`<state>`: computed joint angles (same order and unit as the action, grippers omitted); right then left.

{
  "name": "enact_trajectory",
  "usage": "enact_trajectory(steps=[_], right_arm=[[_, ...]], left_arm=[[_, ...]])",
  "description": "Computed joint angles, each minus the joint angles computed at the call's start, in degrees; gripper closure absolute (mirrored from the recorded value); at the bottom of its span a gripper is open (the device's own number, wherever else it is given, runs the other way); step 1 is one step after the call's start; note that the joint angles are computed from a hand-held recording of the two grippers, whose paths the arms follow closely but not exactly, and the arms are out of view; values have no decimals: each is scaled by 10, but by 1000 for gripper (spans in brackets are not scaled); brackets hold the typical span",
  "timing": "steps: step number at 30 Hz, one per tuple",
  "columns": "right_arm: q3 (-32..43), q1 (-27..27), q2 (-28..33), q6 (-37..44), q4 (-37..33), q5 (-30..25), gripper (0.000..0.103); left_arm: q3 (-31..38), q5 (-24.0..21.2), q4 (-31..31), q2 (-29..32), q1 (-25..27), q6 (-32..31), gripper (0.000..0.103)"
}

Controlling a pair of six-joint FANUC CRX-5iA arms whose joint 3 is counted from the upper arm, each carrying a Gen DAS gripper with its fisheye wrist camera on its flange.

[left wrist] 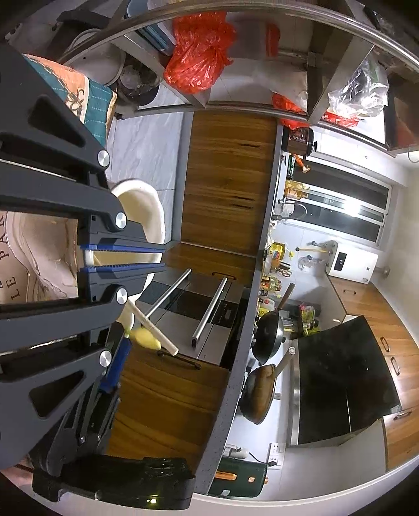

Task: Organize utensils
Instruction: 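Drop the chopstick and yellow spoon into the holder cups, opening both tools, then lower the right tool onto the silver fork while the left tool approaches a chopstick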

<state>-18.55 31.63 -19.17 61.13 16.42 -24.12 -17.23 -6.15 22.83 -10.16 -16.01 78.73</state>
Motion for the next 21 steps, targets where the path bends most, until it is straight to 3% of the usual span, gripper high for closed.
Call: enact_trajectory(steps=[4,8,10,13,17,21], right_arm=[[-15,-4,-9,-37,31,18,60],[-22,-8,-21,-39,30,21,59],[-19,-11,-26,-27,11,13,58],[-12,-14,-33,-2,-22,-6,58],[-2,-17,-48,36,-73,-40,58],[-8,-11,-67,43,-74,-66,58]], left_arm=[[-9,6,-8,-16,6,12,82],[-45,29,71,-38,5,-68,80],[-52,24,73,-48,10,-71,78],[-50,-6,27,-65,26,-27,71],[-62,-81,71,-87,52,-49,69],[-58,-131,20,-106,77,4,69]])
